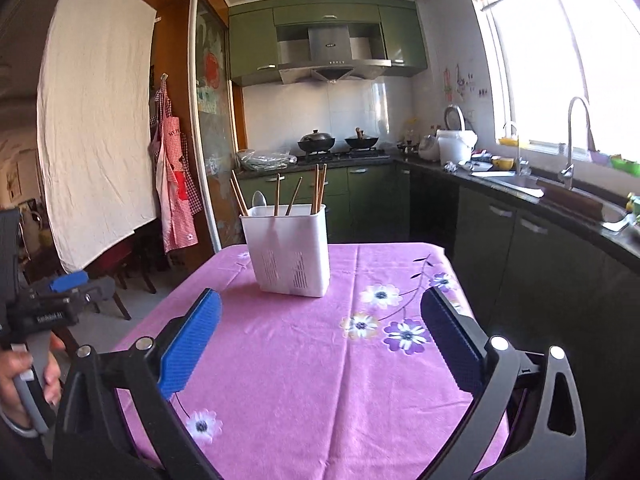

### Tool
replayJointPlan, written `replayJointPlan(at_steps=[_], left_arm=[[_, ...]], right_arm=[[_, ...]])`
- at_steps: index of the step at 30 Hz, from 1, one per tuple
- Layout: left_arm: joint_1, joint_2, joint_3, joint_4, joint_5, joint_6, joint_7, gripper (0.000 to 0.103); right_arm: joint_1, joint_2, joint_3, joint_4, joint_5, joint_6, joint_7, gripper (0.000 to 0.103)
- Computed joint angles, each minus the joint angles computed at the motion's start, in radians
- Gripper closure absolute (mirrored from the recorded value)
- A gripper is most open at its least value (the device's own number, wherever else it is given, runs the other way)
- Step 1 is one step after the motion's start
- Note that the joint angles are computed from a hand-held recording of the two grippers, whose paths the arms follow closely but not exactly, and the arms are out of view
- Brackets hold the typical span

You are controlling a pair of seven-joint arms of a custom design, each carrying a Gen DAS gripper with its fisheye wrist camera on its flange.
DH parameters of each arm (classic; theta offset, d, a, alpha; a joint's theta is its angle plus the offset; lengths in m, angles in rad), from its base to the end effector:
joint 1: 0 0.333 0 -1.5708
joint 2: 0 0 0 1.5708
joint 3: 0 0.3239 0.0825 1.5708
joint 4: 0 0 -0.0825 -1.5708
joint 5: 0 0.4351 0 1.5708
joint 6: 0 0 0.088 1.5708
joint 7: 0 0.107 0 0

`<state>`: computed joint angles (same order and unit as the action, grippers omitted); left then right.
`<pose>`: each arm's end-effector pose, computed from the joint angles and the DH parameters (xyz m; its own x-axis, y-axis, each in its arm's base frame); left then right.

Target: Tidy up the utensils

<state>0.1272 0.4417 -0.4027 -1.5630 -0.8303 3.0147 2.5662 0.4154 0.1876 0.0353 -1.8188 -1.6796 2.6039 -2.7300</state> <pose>0.7624 -0.1024 0.4909 -0.3902 -0.9187 0.0605 -0.4314 0.1244 -0.8935 0.6162 0.3197 0.4674 -0.1427 -0.9856 -0.0905 -0.3010 0.1303 -0.9447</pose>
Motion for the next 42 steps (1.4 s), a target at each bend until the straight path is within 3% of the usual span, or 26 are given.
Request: replayJointPlan(at_steps=[3,7,19,42], left_arm=[[0.034,-0.030,-0.035,-0.037,-0.044,0.018,0.054,0.007],[0.063,-0.056,-0.063,-0.059,-0.132,0.022,0.132,0.007],[-0.014,-0.086,0.032,-0.080,-0.131,0.005,0.107,0.007],[-0.017,-0.090,0.035,-0.090,-0.121,0.005,0.091,0.007]], right_arm=[[0.021,-0.040,0.018,-0.048,0.003,-0.074,-0.003,0.005],[0.020,-0.074,0.033,-0.078,-0.005,-0.093,0.019,0.005],[0.021,-0.063,0.047,-0.053,0.018,-0.107,-0.023,0.005],[0.032,-0.030,0.029,-0.020,0.036,-0.068,-0.060,0.005]])
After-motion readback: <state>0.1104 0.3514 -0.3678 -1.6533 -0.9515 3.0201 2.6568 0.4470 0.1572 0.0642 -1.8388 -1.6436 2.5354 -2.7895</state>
